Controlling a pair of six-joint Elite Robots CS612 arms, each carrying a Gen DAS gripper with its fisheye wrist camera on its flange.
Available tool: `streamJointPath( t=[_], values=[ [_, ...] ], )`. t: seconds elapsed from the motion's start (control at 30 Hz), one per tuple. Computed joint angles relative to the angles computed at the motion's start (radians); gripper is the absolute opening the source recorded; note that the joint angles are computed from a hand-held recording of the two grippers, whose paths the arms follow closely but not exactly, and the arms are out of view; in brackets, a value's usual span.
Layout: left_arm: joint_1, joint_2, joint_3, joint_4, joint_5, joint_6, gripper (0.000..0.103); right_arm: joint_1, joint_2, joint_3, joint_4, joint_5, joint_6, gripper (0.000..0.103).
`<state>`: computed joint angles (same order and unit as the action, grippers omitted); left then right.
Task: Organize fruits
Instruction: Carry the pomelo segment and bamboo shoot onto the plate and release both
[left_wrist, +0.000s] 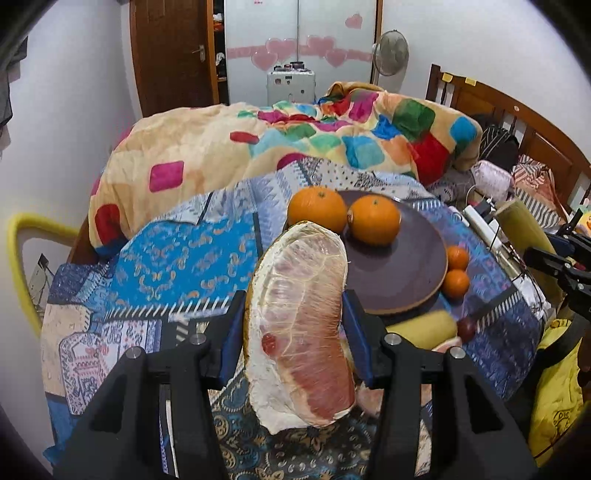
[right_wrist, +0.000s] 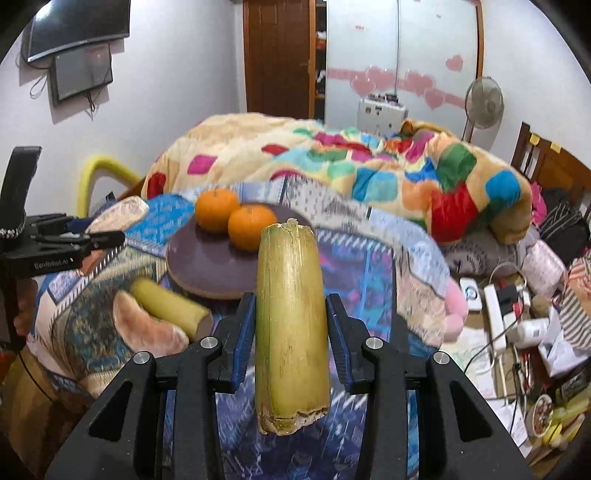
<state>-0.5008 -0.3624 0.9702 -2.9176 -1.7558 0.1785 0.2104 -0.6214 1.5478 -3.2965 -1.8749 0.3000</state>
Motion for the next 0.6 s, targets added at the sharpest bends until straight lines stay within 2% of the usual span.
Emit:
streamJointPath(
  t=[0.3, 0.6],
  values=[
    [-0.011, 0.024, -0.071, 0.005, -0.018, -0.012, 0.050, 0.000, 0.024, -0.063, -0.026, -0.029, -0.047, 0.035],
    [-0.022, 0.065, -0.157, 0.043, -0.019, -0.013, 0.050, -0.010, 0.054, -0.118, -0.027, -0.004, -0.062, 0.035]
  ],
)
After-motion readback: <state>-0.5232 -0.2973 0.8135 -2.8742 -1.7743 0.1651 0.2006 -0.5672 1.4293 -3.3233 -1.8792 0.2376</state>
